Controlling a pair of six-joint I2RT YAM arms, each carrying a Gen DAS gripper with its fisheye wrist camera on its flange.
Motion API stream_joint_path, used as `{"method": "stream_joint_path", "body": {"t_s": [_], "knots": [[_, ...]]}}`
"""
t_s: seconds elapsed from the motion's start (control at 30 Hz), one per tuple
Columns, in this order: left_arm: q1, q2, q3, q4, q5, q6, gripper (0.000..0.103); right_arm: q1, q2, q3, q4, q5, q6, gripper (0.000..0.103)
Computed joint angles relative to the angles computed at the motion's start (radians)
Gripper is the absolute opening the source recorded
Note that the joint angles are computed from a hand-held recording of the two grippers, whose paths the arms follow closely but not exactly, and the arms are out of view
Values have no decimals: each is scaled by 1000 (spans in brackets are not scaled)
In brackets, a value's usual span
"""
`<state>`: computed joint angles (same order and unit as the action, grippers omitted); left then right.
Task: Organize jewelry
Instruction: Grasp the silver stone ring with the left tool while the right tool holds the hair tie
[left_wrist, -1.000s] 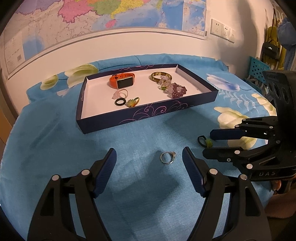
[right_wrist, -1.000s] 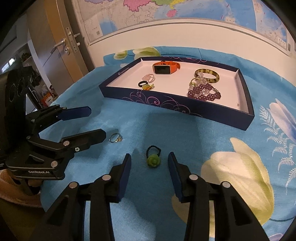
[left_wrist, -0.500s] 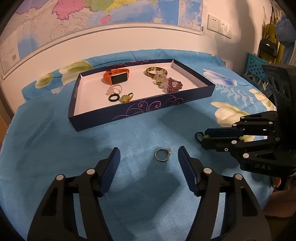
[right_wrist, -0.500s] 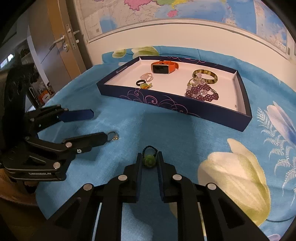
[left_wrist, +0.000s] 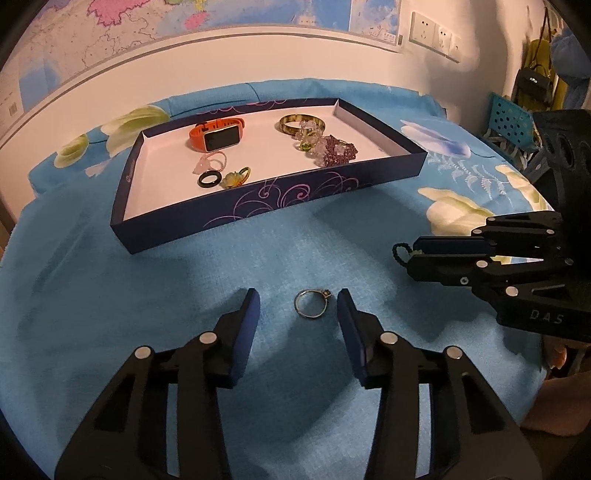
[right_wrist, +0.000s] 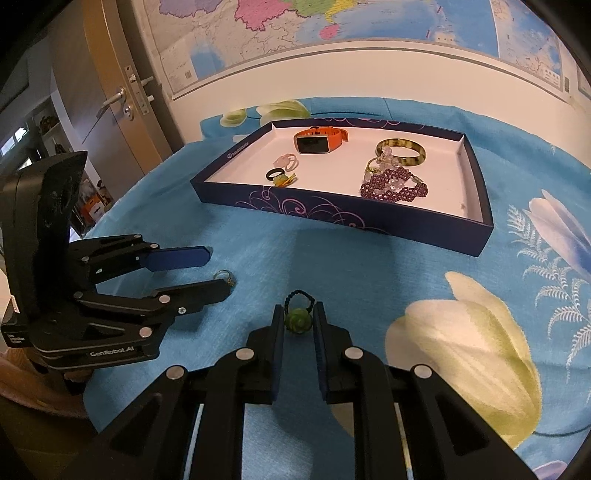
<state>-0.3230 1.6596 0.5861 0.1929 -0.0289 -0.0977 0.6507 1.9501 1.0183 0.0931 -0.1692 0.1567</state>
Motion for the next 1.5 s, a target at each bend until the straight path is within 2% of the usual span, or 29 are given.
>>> {"method": "stream_joint_path", "body": {"t_s": [0.3,0.5,0.53,0.57,0.73,0.77,0.8,0.83,0.93,1.13,1.3,1.5], "knots": [[9,1,2,-2,9,2,19,-3,-8,-12,13,-3,10,14],[18,-1,2,-1,19,-4,16,-8,-9,-15,21,-17,16,14],[18,-4,0,2,20,-4,5,-9,-9,-15,22,-19,19,14],[21,-5,0,0,27,-5,3,-10,-8,-15,23,-22,21,14],[30,-3,1,-2,50,-11,5,-14,-5,-12,23,-31,25,14],[31,-4,-1,-1,51,-15,11,-14,-5,-11,23,-31,26,14],[33,-7,-2,0,50,-20,26,-13,-6,-11,21,-30,26,14],[32,-10,-5,5,45,-21,35,-13,-8,-15,23,-31,26,14],[27,-21,-12,17,44,-14,41,-13,-8,-16,22,-32,27,14],[-14,22,27,-15,-16,2,39,-11,3,-9,22,-36,30,14],[-26,23,27,-14,-35,5,21,-12,9,-7,25,-38,30,14],[-31,17,21,-9,-44,0,20,-15,5,-15,36,-43,31,14]]}}
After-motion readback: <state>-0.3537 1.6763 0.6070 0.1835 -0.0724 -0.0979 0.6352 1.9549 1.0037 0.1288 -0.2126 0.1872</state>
